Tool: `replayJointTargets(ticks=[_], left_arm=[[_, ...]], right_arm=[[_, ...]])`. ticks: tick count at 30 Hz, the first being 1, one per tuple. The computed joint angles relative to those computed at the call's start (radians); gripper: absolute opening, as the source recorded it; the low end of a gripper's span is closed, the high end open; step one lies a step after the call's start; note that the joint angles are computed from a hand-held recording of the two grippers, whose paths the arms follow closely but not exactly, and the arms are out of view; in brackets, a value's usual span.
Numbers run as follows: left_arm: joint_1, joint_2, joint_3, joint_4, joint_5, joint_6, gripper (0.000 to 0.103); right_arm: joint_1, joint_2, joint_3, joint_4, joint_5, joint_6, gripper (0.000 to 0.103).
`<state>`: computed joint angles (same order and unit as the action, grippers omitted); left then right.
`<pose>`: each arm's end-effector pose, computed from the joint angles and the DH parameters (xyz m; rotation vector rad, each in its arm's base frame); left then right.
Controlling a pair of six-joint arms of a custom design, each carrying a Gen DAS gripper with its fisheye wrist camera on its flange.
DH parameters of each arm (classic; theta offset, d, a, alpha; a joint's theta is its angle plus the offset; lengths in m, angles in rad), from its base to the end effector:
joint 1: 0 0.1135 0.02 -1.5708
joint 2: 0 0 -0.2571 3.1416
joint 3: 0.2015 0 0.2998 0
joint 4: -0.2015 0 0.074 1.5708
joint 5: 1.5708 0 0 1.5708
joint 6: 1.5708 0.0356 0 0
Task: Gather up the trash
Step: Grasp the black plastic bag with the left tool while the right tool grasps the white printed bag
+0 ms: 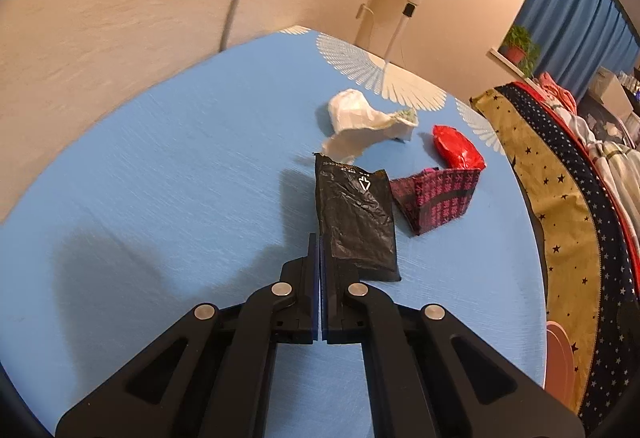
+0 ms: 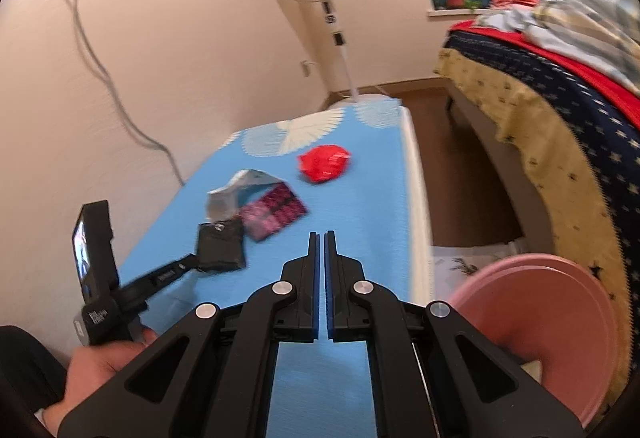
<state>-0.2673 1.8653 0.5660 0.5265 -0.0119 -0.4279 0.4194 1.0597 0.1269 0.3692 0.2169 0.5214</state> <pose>0.2988 -0.0814 0.0161 -0.1958 2.3592 -0.3268 0.1943 0.0782 0.0794 0.2366 2.1238 0.3257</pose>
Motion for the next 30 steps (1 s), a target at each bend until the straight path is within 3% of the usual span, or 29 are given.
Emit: replayJointTargets(ticks=[5,9,11,13,21,24,27,28,30], left_arm=[[0.030,-0.049,-0.037,0.001,-0.039,-0.008,0.000],[0.059,-0.086,-0.063,0.004,-0.069,-0.007,0.000],[0.069,-0.101,-0.070,0.002,-0.082,-0.008,0.000],[0.082,-0.108,-0.072,0.000,-0.084,-0.007,0.000],[0.103,-0.111,-0.069,-0.009,-0.091,-0.015,0.000],[0.102,-0.113,-0.065,-0.011,-0.097,-0.016,0.000],[0.102,-0.112,-0.061,-0.011,-0.097,-0.013,0.000],[0.102,-0.114,-0.062,-0.010,-0.096,-0.012,0.000],[0.100,-0.120,-0.063,-0.012,-0.097,-0.014,0.000]], right_arm=[[0.044,0.291,0.194,0.123,-0.055,0.007,0.003],[0.055,0.493,0.381,0.135,-0.109,0.019,0.003],[0.058,0.581,0.472,0.119,-0.121,0.031,0.014],[0.055,0.669,0.561,0.099,-0.138,0.051,0.034],[0.028,0.933,0.852,-0.025,-0.183,0.100,0.036],[0.015,0.974,0.894,-0.050,-0.217,0.123,0.035],[0.011,0.988,0.910,-0.062,-0.228,0.128,0.020],[0.013,0.985,0.907,-0.063,-0.222,0.124,0.009],[0.019,0.973,0.903,-0.070,-0.201,0.110,0.003]])
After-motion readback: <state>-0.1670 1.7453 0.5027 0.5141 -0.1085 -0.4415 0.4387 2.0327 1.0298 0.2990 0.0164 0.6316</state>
